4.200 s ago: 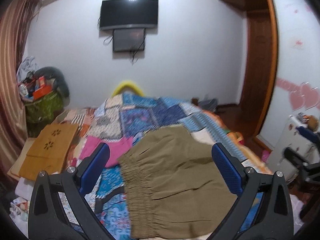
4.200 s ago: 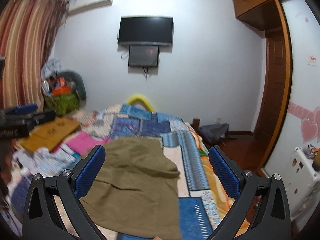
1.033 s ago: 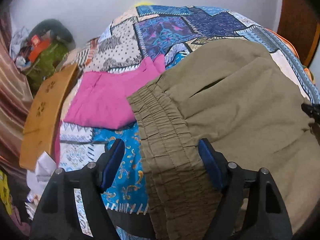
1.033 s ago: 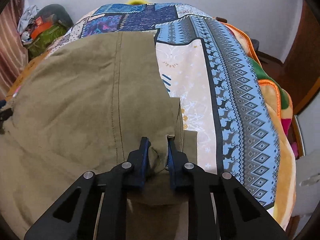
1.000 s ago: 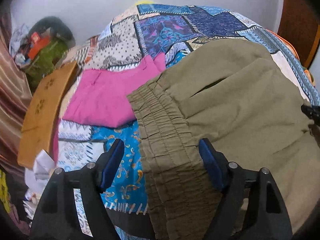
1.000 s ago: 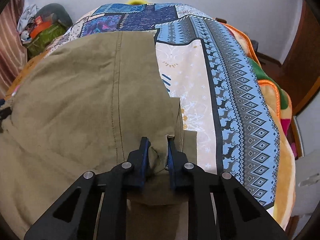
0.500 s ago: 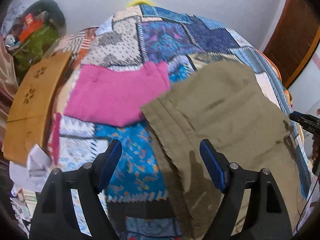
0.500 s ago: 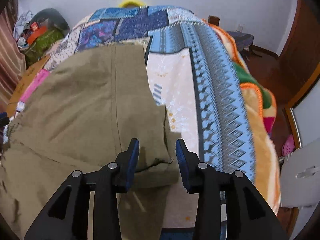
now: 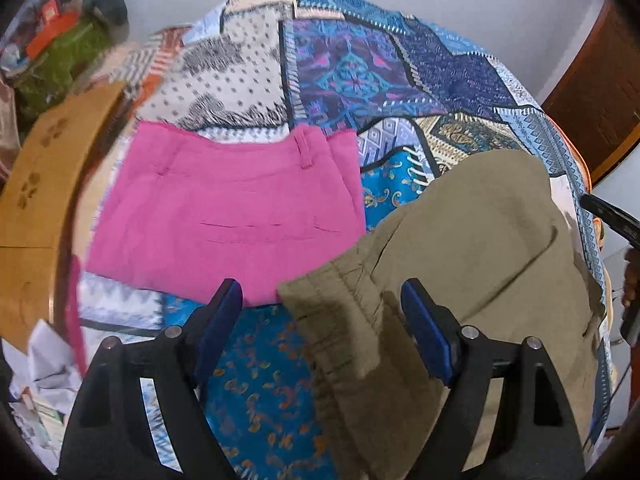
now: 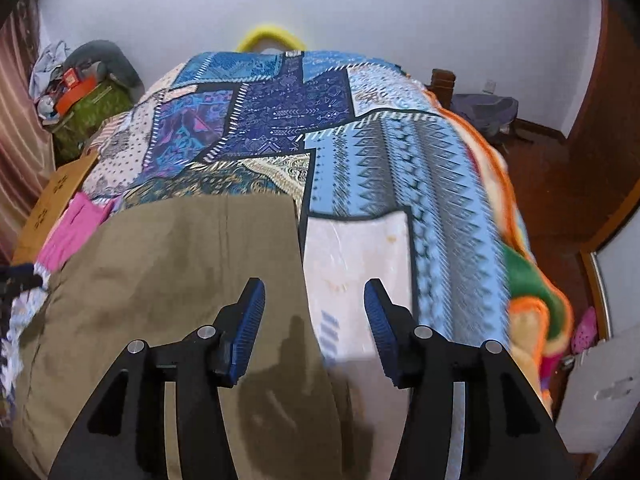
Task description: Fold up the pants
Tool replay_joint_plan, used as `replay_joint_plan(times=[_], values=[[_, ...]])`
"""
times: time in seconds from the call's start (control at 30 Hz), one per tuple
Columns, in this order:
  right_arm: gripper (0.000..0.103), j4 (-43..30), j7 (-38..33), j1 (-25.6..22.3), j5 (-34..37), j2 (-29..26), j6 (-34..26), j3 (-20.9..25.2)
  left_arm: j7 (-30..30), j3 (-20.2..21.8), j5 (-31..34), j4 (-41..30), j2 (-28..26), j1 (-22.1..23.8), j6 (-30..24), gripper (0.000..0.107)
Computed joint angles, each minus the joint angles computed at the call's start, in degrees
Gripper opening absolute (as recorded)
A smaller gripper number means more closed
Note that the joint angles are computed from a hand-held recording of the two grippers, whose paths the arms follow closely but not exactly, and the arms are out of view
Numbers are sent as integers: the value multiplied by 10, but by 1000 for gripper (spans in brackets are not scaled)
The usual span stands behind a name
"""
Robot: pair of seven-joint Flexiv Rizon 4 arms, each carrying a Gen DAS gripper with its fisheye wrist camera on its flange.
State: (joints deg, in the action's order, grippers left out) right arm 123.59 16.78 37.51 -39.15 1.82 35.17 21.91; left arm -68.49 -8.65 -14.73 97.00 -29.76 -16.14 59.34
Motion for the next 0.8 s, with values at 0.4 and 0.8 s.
replay_joint_plan(times=[0.4,0.8], values=[[48,8,12,-39,-110,-84,153,-74,14,-11,-4,-19,-37,3,6,82],[11,-42,-25,-4,-125,-105,31,-62,-19,58,101,-1,-25,-62,111,56]])
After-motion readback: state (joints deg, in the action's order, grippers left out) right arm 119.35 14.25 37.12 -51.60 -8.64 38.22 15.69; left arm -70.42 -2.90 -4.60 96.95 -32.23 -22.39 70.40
